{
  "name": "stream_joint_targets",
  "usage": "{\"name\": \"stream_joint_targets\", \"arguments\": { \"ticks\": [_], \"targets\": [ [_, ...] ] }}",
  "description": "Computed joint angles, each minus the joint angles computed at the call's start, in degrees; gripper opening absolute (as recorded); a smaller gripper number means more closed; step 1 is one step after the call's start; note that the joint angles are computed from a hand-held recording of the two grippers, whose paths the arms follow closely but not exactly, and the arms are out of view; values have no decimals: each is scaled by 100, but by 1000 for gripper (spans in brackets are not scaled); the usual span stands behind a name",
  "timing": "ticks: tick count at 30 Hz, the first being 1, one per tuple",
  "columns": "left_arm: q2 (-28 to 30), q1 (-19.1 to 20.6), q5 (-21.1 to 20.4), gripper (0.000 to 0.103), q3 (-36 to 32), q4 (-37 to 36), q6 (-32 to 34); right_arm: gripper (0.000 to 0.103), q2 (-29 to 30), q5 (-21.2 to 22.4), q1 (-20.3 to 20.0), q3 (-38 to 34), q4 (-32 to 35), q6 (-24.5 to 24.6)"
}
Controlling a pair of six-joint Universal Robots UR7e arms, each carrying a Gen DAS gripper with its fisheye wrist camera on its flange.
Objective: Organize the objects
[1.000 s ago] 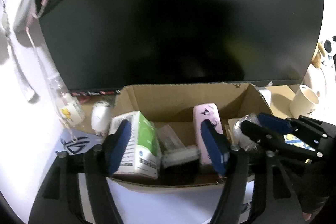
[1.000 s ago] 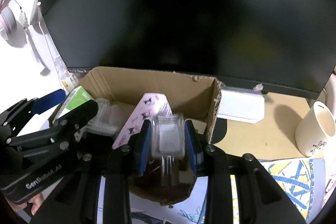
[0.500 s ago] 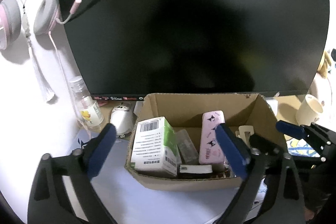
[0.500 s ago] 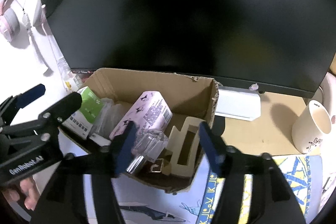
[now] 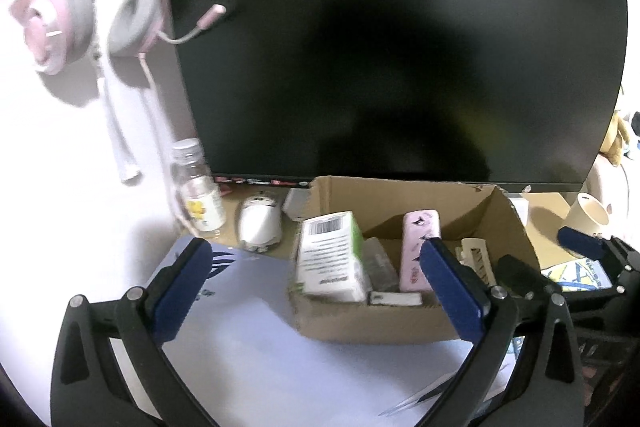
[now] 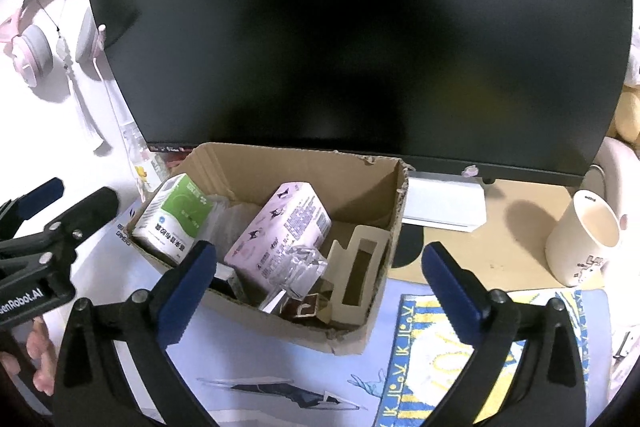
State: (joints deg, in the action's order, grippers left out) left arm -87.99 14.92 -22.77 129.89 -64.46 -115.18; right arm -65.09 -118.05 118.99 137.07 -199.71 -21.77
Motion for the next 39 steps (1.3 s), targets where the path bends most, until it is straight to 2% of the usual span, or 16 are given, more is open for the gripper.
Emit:
{"name": "stream_joint_targets", "arguments": {
  "ticks": [11, 14, 19, 25, 39],
  "targets": [
    [-32, -901, -700, 103, -39, 1914, -1891, 103, -401, 44, 151, 403, -279, -29],
    [-11, -1118, -885, 103, -29, 2151, -2125, 103, -533, 110, 165, 509, -260, -10],
    [-84, -1411, -972, 103, 135, 2162, -2211, 103, -542, 23, 202, 643, -539, -23],
    [-9, -1429, -1031, 103, 359, 1873, -2130, 103, -490, 65, 131, 853, -910, -217],
    [208, -1696, -1194, 103, 781, 1443, -2120, 103, -429, 659, -224, 1561, -2153, -789]
  ]
}}
